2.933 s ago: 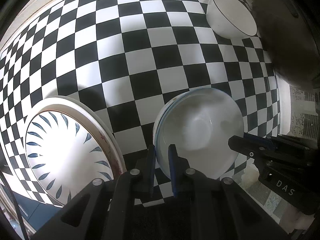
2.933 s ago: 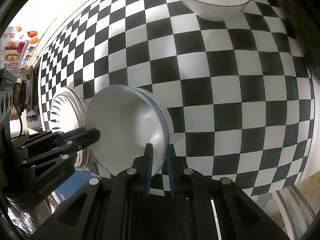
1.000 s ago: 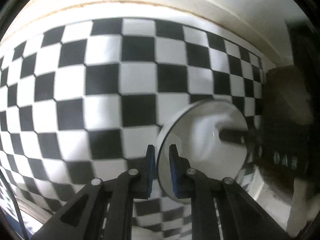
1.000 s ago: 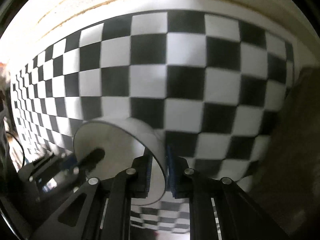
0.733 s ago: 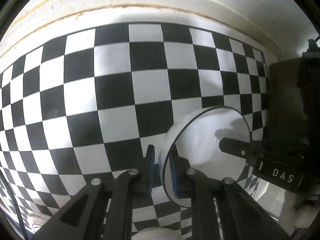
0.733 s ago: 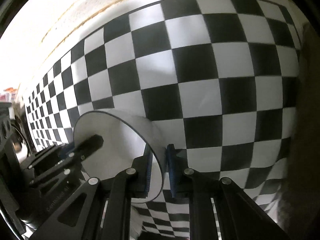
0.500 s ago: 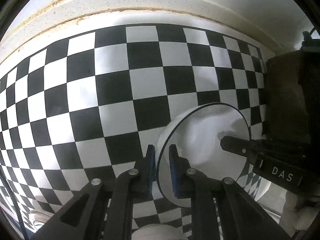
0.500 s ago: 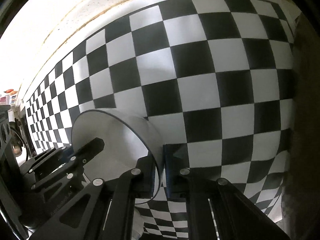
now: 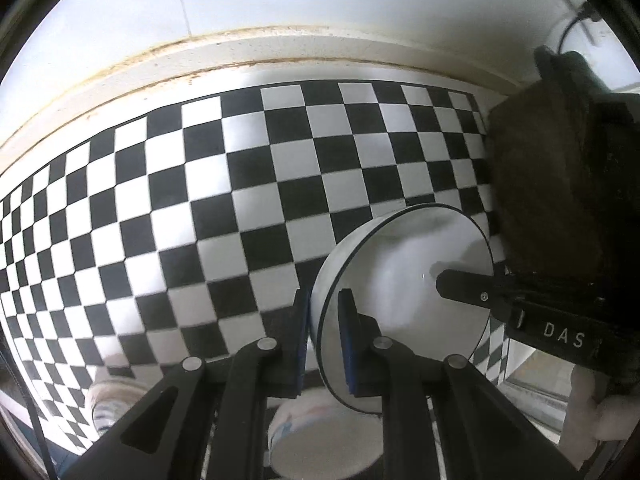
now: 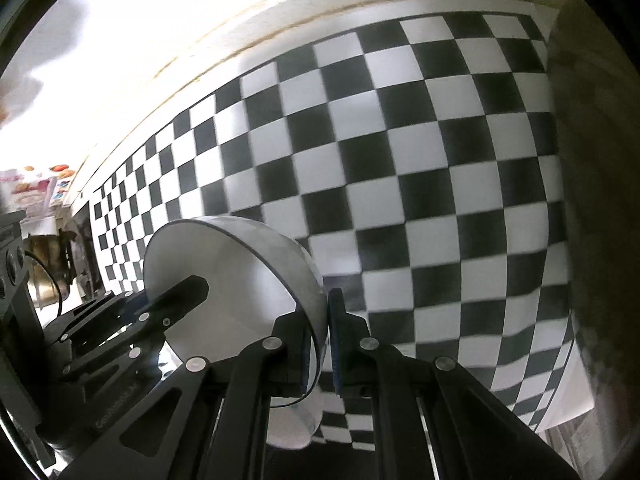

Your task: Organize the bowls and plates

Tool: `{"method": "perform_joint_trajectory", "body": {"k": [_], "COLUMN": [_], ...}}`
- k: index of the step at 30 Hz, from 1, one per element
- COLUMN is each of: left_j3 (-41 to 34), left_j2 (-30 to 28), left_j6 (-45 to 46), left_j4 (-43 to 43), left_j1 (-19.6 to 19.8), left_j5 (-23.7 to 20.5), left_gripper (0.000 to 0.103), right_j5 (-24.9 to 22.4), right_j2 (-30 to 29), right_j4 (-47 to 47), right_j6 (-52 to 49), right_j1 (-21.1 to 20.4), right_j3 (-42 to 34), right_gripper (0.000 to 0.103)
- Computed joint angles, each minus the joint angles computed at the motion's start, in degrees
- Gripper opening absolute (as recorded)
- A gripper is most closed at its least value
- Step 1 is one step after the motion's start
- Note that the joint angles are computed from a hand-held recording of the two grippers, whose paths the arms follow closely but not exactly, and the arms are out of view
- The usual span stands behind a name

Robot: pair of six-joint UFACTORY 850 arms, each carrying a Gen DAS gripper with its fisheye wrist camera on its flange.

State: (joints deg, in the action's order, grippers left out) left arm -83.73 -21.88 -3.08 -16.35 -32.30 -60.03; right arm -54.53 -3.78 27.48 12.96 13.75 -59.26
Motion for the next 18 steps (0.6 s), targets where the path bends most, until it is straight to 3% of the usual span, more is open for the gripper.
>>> {"method": "perform_joint_trajectory", "body": {"k": [6, 10, 13, 18], "left_j3": [5.70, 9.77, 12.82, 17.09], "left_j2": [7.44, 12.09, 15.14, 19.26], "left_j6": [0.35, 1.18, 1.48, 2.20], "left_j4": [0.76, 0.95, 1.38, 3.08], "left_j1": [-0.17, -0.13, -0.26, -0.68], "left_j5": [0.26, 0.15, 0.29, 0.10], "left_gripper": [0.012, 0.012, 0.012, 0.012], "right_j5": [-0.40, 0.42, 2.59, 4.45], "right_j2": [7.00, 11.50, 12.20, 13.54], "right_j4": [-1.37, -2.37, -2.70, -2.57], "right_j6": [4.11, 9.16, 13.00, 15.77], "right_j1": [4.06, 9.10, 13.76, 17.78], "right_j3": [3.38, 6.14, 7.14, 9.22], "right_gripper": [0.009, 0.009, 0.009, 0.009]}}
